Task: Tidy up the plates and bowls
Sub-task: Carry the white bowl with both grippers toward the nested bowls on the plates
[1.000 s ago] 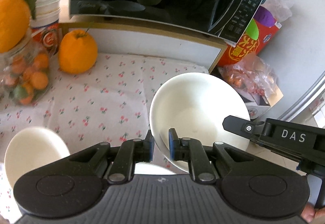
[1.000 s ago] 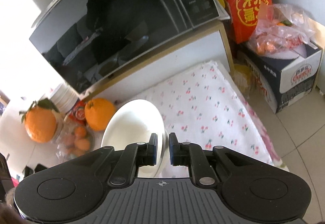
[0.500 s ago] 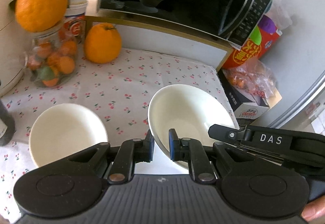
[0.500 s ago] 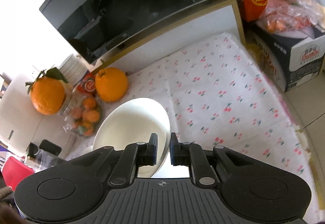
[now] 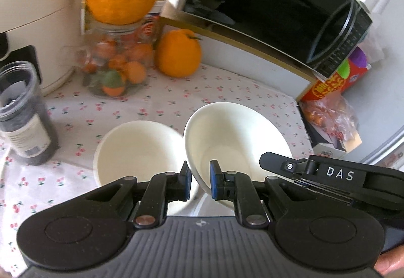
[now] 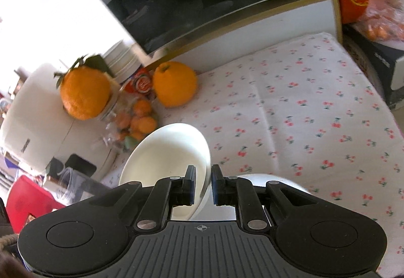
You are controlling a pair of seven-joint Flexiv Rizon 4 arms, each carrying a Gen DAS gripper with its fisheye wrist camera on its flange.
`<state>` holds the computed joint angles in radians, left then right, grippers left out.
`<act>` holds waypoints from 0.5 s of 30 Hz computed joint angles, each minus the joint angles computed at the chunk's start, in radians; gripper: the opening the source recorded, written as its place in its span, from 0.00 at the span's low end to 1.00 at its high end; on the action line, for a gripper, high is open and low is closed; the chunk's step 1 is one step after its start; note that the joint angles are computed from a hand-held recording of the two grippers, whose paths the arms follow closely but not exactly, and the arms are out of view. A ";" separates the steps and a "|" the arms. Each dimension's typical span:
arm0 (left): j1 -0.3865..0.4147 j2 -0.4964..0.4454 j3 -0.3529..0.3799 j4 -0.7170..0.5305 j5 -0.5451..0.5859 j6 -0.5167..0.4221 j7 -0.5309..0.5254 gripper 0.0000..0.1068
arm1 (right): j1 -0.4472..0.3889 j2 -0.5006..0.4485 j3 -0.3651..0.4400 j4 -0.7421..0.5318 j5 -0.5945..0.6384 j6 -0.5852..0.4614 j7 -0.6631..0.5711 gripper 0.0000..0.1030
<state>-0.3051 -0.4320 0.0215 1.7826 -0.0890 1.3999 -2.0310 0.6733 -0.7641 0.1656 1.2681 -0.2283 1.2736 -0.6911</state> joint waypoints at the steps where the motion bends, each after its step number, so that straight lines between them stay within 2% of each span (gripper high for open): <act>1: -0.004 0.005 0.010 0.005 0.005 -0.002 -0.006 0.12 | 0.005 -0.007 0.000 -0.011 -0.004 -0.007 -0.002 0.14; 9: -0.027 0.029 0.081 0.015 0.091 -0.038 -0.076 0.13 | 0.032 -0.061 0.018 -0.098 0.009 -0.043 -0.017 0.14; 15: -0.031 0.036 0.108 0.001 0.167 -0.091 -0.130 0.13 | 0.059 -0.095 0.009 -0.154 0.008 -0.073 -0.024 0.15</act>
